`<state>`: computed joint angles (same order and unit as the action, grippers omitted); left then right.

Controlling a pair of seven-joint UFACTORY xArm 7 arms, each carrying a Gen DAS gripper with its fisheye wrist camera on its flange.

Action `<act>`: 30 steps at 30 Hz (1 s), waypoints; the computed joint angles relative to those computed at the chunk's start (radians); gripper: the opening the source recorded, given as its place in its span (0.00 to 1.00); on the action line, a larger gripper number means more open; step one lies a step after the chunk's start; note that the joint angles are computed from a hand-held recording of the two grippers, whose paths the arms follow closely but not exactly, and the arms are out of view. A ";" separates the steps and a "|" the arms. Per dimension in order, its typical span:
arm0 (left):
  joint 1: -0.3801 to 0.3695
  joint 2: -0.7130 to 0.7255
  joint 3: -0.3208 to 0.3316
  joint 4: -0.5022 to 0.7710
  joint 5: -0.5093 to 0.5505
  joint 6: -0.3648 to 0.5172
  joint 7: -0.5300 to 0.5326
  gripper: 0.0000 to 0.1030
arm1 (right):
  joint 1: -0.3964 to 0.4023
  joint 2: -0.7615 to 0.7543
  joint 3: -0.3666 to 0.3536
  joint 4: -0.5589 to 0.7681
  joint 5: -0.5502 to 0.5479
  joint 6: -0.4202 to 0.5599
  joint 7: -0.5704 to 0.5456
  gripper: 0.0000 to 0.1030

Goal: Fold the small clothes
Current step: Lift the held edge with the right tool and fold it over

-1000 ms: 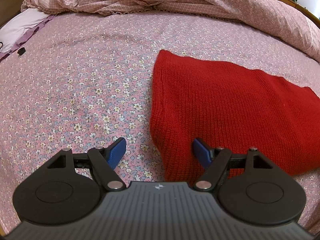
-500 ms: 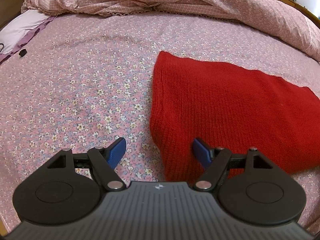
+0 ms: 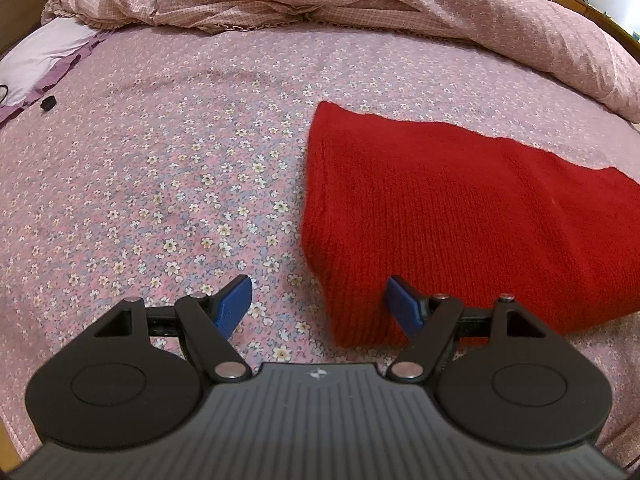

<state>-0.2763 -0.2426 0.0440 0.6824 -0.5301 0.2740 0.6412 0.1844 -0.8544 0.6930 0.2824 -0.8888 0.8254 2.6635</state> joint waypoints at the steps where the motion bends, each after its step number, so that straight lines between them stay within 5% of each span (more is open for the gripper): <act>1: 0.002 -0.002 0.000 0.000 0.002 0.001 -0.001 0.76 | 0.001 0.000 -0.002 0.005 -0.007 0.003 -0.014 0.35; 17: 0.014 -0.039 0.050 -0.010 -0.046 0.026 0.045 0.76 | -0.087 0.129 -0.026 0.206 -0.200 0.000 -0.238 0.34; 30: 0.064 -0.025 0.081 -0.005 -0.105 0.050 0.100 0.76 | -0.062 0.451 -0.043 0.461 -0.434 0.069 -0.327 0.34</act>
